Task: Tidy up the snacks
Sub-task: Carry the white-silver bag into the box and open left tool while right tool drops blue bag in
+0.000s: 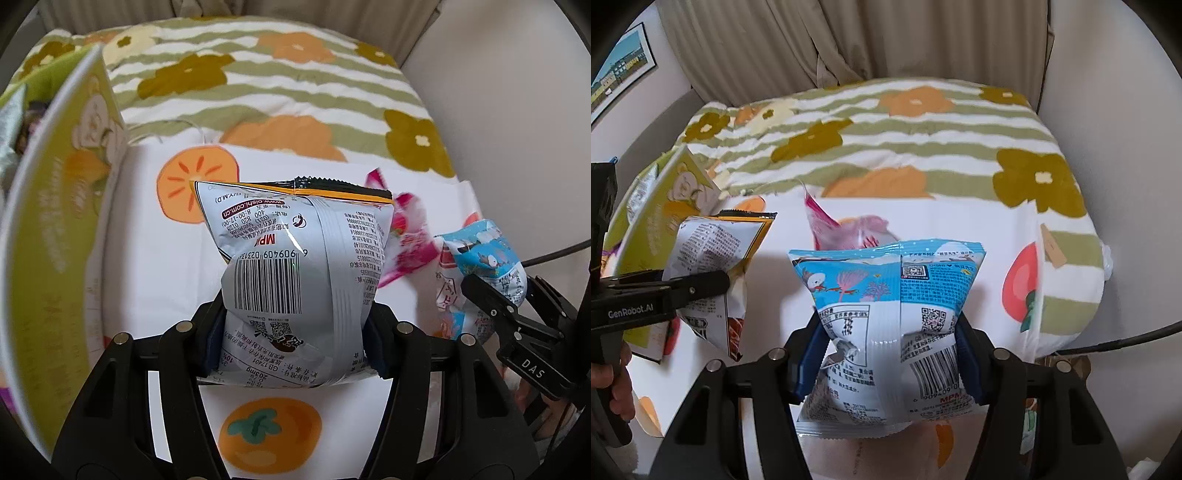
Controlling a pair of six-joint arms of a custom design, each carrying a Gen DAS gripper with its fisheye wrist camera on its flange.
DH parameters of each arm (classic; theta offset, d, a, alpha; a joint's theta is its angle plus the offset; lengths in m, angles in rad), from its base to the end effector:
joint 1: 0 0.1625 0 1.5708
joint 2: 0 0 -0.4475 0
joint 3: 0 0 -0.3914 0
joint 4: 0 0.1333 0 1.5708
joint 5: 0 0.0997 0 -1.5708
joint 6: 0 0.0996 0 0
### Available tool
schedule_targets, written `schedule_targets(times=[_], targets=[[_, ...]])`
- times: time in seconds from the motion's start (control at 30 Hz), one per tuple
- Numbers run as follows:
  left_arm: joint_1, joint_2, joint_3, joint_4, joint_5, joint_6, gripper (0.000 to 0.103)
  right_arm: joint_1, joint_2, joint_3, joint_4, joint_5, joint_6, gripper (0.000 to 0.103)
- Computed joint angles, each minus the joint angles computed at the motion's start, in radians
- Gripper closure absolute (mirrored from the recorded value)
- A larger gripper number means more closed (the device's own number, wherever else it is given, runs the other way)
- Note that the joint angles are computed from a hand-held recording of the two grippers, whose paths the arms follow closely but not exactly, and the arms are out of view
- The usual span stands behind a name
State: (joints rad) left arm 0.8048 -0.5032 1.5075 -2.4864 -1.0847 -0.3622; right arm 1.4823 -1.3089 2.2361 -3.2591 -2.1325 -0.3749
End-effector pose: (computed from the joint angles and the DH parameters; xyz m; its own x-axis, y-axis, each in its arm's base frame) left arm -0.3512 -0.6245 -0.0485 -0.8137 0.3467 -0.4665 0.4301 0.8990 -0.0820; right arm 0.0374 -0.4863 0.2894 -0.7777 0.1460 0.6114 -0.2373 0.8325 -0.5006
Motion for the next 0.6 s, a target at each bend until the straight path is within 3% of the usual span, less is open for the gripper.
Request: schedule_targets(times=[0.33,0.6], targets=[[-0.046,-0.173,0.099,-0.096,0.016,0.048,0.046,0.165,-0.015,-0.021,-0.040,-0.053,0.046,0.045],[-0.025,-0.336,0.158,-0.110,0.109,0.078,0.046,0.314,0.082,-0.124,-0.050,-0.060,0.064,0.045]])
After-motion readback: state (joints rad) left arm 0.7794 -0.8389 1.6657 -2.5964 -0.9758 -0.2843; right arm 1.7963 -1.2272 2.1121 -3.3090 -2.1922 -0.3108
